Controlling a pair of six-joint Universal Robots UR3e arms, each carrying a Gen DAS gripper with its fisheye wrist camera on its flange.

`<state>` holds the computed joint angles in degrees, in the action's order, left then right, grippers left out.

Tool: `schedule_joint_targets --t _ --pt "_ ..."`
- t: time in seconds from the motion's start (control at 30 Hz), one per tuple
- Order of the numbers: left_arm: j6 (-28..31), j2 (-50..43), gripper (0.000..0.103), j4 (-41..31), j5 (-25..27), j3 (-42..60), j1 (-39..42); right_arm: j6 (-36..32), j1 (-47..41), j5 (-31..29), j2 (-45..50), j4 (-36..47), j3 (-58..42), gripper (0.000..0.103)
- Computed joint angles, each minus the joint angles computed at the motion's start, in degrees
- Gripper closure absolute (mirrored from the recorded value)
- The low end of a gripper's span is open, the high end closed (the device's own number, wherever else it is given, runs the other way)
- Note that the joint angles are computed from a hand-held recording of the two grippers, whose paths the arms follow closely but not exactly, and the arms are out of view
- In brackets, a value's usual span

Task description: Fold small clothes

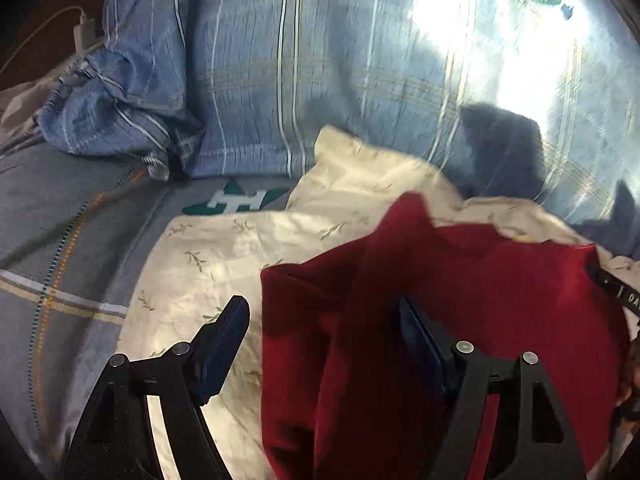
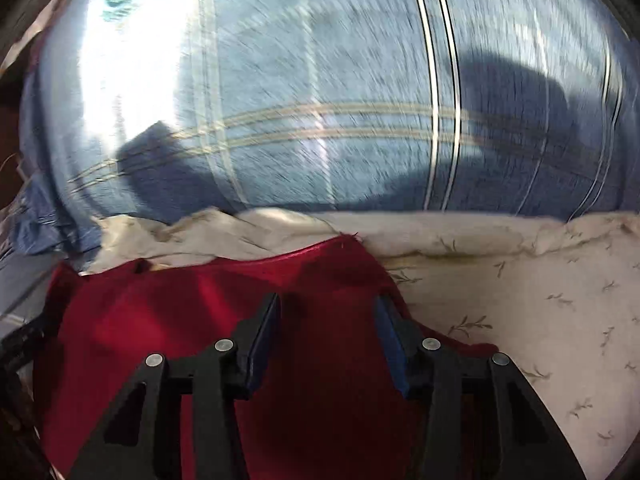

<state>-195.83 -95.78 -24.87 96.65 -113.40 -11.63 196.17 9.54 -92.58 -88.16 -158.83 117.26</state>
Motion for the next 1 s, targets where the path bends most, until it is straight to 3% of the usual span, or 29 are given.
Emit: schedule_joint_targets --t 0.1,0.2,0.37,0.5,0.6,0.7,0.77,0.87,0.93,1.0 --pt "-1.5 -0.6 0.026 1.7 -3.9 -0.8 3.0 -0.6 -1.3 2.7 -4.1 -1.8 3.3 0.053" --pt "-0.8 2.6 0.029 2.1 -3.7 -2.8 3.6 -0.9 -1.7 3.9 -13.7 1.7 7.2 0.052" --pt "2.5 17.6 0.027 0.7 -7.7 -13.3 6.1 -1.8 1.5 0.3 -28.8 10.3 14.8 0.049" --pt "3.6 29.9 0.027 -4.3 -7.5 -20.3 6.2 -0.8 5.0 -4.8 -26.3 9.3 18.4 0.049" --pt "3.5 37.7 0.027 -9.8 -7.2 -23.4 5.2 4.1 9.5 -6.2 -25.7 12.9 12.6 0.046" --pt "1.8 44.9 0.027 -13.6 -7.9 -26.6 5.0 6.1 16.0 -5.0 -18.6 10.3 4.7 0.046" --pt "0.5 48.4 0.027 -14.8 -9.2 -28.8 5.7 6.2 18.0 2.4 -11.7 6.7 -1.0 0.047" --pt "1.1 50.8 0.027 -16.0 -11.0 -29.8 6.7 7.9 22.2 7.3 4.5 5.3 -16.5 0.046" --pt "2.3 52.3 0.027 -15.5 -11.5 -30.8 7.3 8.1 26.0 5.1 13.9 9.1 -28.5 0.046" --pt "3.4 53.5 0.025 -15.0 -12.7 -32.3 8.7 6.2 27.2 7.2 24.7 9.8 -40.5 0.047"
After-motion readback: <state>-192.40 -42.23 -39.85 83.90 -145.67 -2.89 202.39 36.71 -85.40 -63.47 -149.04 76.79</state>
